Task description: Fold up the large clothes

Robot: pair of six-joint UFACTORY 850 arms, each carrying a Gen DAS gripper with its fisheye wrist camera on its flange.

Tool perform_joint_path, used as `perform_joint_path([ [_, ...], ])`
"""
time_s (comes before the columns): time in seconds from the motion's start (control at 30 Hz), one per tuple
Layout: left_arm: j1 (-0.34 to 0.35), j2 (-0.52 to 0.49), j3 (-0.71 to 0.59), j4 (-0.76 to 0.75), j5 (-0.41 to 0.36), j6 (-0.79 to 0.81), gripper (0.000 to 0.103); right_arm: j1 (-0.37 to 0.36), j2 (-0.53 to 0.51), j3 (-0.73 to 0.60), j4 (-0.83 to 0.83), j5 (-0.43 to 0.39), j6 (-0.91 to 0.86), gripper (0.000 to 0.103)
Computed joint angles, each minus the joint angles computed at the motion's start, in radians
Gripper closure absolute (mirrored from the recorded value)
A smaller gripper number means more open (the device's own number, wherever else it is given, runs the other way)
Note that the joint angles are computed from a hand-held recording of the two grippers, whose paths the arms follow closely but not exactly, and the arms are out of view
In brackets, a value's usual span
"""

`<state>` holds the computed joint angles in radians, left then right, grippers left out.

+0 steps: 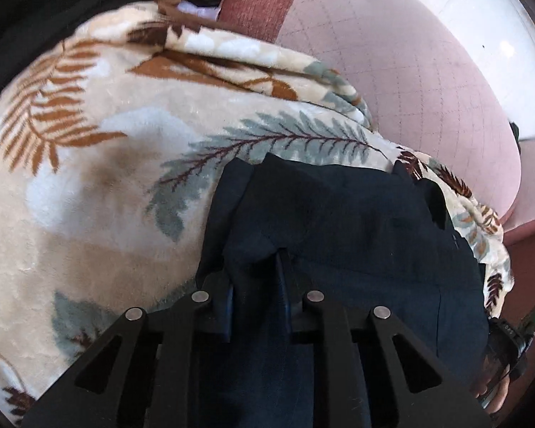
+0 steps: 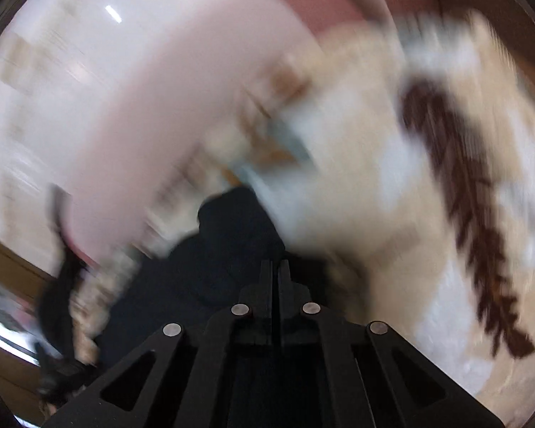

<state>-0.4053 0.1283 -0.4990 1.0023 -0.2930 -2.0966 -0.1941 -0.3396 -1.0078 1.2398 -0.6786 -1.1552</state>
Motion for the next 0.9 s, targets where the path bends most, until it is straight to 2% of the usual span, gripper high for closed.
perform_joint_path([
  [0.07,-0.035,0.044,0.005,-0.103,-0.051,0.097,0.086,-0.045,0.064,0.063,0.145,-0.043,-0.124,0.092],
  [0.1,-0.052,0.063,0.006,-0.136,-0.081,0.131,0.086,-0.075,0.090,0.089,0.184,-0.095,-0.170,0.089],
  [0.13,-0.093,0.093,0.010,-0.149,-0.132,0.140,0.086,-0.106,0.122,0.115,0.187,-0.143,-0.192,0.086],
  [0.17,-0.153,0.137,0.024,-0.132,-0.176,0.106,0.085,-0.130,0.159,0.149,0.194,-0.148,-0.213,0.076],
  [0.2,-0.190,0.170,0.038,-0.123,-0.203,0.081,0.079,-0.144,0.192,0.180,0.201,-0.127,-0.222,0.061],
  [0.23,-0.254,0.196,0.046,-0.118,-0.246,0.036,0.072,-0.159,0.230,0.219,0.206,-0.094,-0.226,0.053],
  [0.27,-0.318,0.210,0.050,-0.117,-0.283,-0.016,0.069,-0.178,0.271,0.263,0.202,-0.048,-0.214,0.041],
  [0.3,-0.389,0.225,0.061,-0.116,-0.310,-0.081,0.064,-0.186,0.289,0.291,0.208,-0.027,-0.216,0.040],
  [0.37,-0.460,0.216,0.069,-0.099,-0.313,-0.186,0.063,-0.208,0.300,0.331,0.153,-0.012,-0.160,0.040],
  [0.4,-0.501,0.212,0.084,-0.077,-0.295,-0.272,0.063,-0.230,0.286,0.334,0.128,-0.045,-0.137,0.040],
  [0.43,-0.508,0.196,0.088,-0.056,-0.275,-0.316,0.064,-0.240,0.272,0.339,0.125,-0.090,-0.130,0.040],
  [0.47,-0.514,0.174,0.085,-0.053,-0.265,-0.333,0.063,-0.249,0.272,0.354,0.140,-0.130,-0.165,0.048],
  [0.5,-0.520,0.143,0.077,-0.059,-0.266,-0.332,0.064,-0.255,0.290,0.378,0.183,-0.141,-0.234,0.075],
  [0.53,-0.527,0.106,0.064,-0.069,-0.279,-0.309,0.064,-0.272,0.314,0.403,0.241,-0.171,-0.318,0.089],
  [0.57,-0.527,0.074,0.048,-0.083,-0.292,-0.270,0.063,-0.288,0.330,0.419,0.283,-0.198,-0.361,0.098],
  [0.63,-0.514,0.043,0.027,-0.101,-0.309,-0.230,0.063,-0.316,0.342,0.424,0.343,-0.221,-0.379,0.100],
  [0.7,-0.502,0.019,0.014,-0.100,-0.328,-0.220,0.063,-0.305,0.318,0.405,0.319,-0.156,-0.356,0.100],
  [0.77,-0.494,-0.006,-0.001,-0.106,-0.346,-0.191,0.062,-0.260,0.257,0.376,0.207,-0.066,-0.263,0.100],
  [0.83,-0.503,-0.026,-0.018,-0.119,-0.369,-0.172,0.062,-0.245,0.272,0.377,0.185,-0.028,-0.231,0.098],
  [0.9,-0.513,-0.024,-0.029,-0.134,-0.390,-0.159,0.062,-0.238,0.348,0.398,0.241,0.027,-0.243,0.085],
])
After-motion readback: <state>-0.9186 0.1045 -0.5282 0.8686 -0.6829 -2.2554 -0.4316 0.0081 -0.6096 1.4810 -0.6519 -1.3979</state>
